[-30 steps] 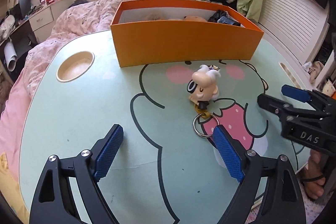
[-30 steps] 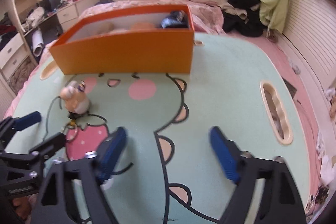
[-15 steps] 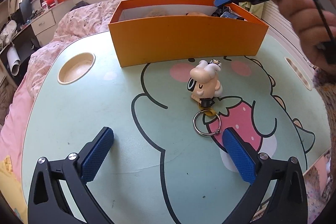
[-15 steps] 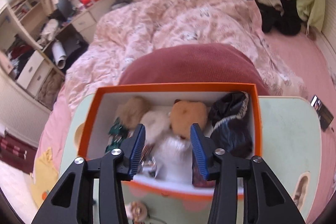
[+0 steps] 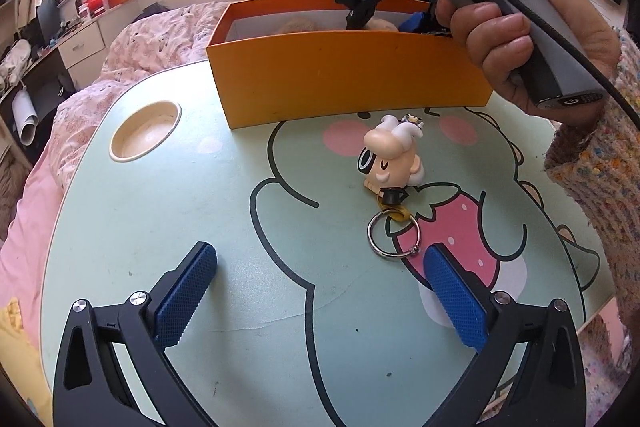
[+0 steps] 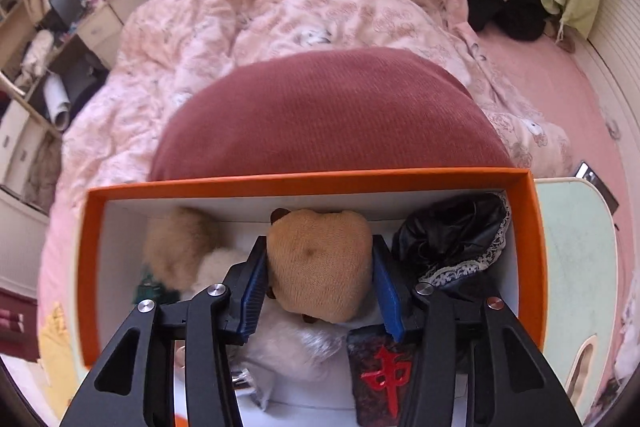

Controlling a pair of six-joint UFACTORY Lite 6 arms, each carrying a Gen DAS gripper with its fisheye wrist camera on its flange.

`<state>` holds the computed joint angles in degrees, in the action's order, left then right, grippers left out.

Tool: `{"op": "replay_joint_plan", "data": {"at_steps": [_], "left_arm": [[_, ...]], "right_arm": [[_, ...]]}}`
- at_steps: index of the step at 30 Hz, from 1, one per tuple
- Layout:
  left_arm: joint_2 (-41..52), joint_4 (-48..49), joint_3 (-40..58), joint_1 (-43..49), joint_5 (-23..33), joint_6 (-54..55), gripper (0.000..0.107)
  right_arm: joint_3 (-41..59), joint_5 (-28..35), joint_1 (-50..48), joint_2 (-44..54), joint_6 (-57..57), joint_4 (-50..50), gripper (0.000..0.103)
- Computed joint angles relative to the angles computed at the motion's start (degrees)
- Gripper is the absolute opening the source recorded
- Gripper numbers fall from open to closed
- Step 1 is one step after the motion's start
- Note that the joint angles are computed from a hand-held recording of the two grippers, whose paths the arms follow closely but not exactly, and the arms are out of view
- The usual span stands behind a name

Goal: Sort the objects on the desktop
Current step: 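Reach into the orange box and grasp the brown plush ball with the right gripper, then carry the brown plush ball out and set it beside the figurine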

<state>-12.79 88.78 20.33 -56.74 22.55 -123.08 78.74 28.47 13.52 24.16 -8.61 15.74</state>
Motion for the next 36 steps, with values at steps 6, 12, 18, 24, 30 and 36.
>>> {"op": "replay_joint_plan", "data": {"at_steps": [6, 12, 18, 24, 30, 36], "left_arm": [[-0.1, 0.5, -0.1, 0.2, -0.2, -0.2, 0.103], [-0.2, 0.6, -0.2, 0.4, -0.4, -0.2, 0.103], [0.1, 0.3, 0.1, 0.0, -0.2, -0.1, 0.103], [0.3, 0.5, 0.3, -0.1, -0.2, -0.3, 0.103], [0.8, 1.4, 0.5, 0.0, -0.2, -1.2, 0.103], [0.9, 1.4, 0.6, -0.1, -0.2, -1.2, 0.103]], "right_arm": [[-12.8, 5.0, -7.0, -21.1, -24.8, 22.7, 0.048], [-33.3, 13.4, -16.3, -44.6, -42.5, 31.2, 0.049], [-49.1, 4.8, -16.7, -48.0, -47.9, 32.0, 0.051], [-55.7, -1.2, -19.1, -45.4, -62.6, 44.6, 0.069], [-64.7, 10.8, -34.6, -64.3, -70.5, 43.7, 0.095], [-73.7, 5.8, -34.3, -70.8, -72.7, 37.9, 0.095]]}}
